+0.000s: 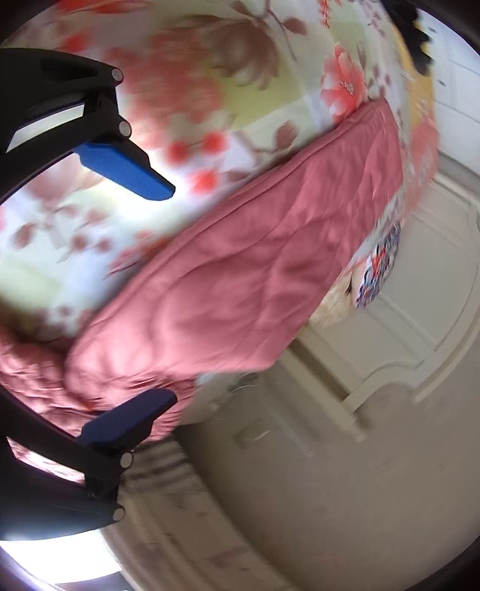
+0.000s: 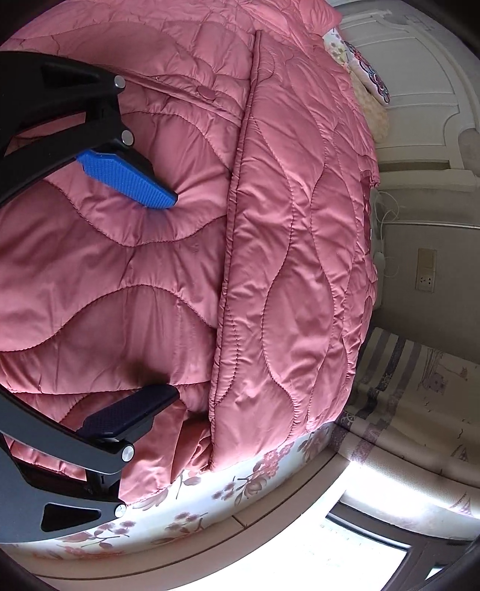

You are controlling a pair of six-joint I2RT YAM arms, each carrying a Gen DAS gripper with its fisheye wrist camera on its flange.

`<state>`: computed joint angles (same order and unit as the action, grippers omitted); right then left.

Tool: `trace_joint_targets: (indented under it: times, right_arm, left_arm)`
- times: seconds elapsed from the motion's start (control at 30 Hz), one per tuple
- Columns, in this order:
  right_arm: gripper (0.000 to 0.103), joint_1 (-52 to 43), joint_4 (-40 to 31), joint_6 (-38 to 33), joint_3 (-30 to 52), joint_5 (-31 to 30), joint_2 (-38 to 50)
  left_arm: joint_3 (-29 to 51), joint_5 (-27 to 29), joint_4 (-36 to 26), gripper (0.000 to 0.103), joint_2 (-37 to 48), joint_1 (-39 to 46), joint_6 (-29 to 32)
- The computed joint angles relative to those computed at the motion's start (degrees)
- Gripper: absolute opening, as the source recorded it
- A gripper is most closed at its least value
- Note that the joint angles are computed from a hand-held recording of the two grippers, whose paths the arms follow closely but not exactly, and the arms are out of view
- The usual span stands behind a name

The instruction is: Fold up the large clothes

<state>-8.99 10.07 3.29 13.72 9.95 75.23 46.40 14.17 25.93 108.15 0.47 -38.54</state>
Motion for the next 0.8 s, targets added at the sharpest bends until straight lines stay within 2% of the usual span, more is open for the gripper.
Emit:
trace_joint_targets:
  times: [0.1,0.23,0.27,0.3,0.33,0.37,0.47,0.57,0.67,0.8]
  right_arm:
    - [0.092,-0.5,0.2,-0.2,0.0,-0.8,0.2]
    - [0.092,-1.0,0.5,-0.3,-0.3,-1.4,0.2]
    - [0.092,-1.5,0.4,-0.7,-0.2,-2.0,0.1]
    - [0.092,-1.6,0.4,-0.7,-0.2,-2.2,0.2]
    - [0.092,-1.9,0.4,-0.8,-0.2,-2.5,0.1]
    - [0.092,-1.9,0.4,-0.7,-0.2,-2.6,0.2]
    - [0.092,-2.5,0.4,-1.1,-0.2,-3.4,0.1]
    - [0.092,-2.4,0.4,-1.0,-0.3,-3.3,0.0]
    - [0.092,-2.5,0.5,-1.0,-0.3,-3.5,0.0]
    - [0.092,-3.5,0.6,-1.2,-0.5,-5.0,-0.1]
  left_arm:
    - [7.5,3.3,-3.2,0.101,5.8,2.8,-2.0]
    - [16.0,1.3,-8.4,0.099,9.7,2.1,-0.6]
    - [17.0,0.8,-8.8,0.088,10.1,1.8,-1.9]
    - [17.6,0.6,-8.7,0.071,10.4,1.3,-3.6]
    - [19.2,0.5,-10.0,0.032,10.7,1.0,-5.2]
    - [19.3,-0.4,-10.8,0.013,9.7,0.4,-6.3]
    - [13.9,-3.6,-4.7,0.011,3.2,-3.6,-5.0]
    - [11.8,-8.4,-3.6,0.010,-4.2,-11.6,2.6]
    - [13.2,-11.9,-5.5,0.010,-7.9,-20.7,10.5]
    - [20.7,-12.6,-11.4,0.012,-4.3,-32.2,18.6]
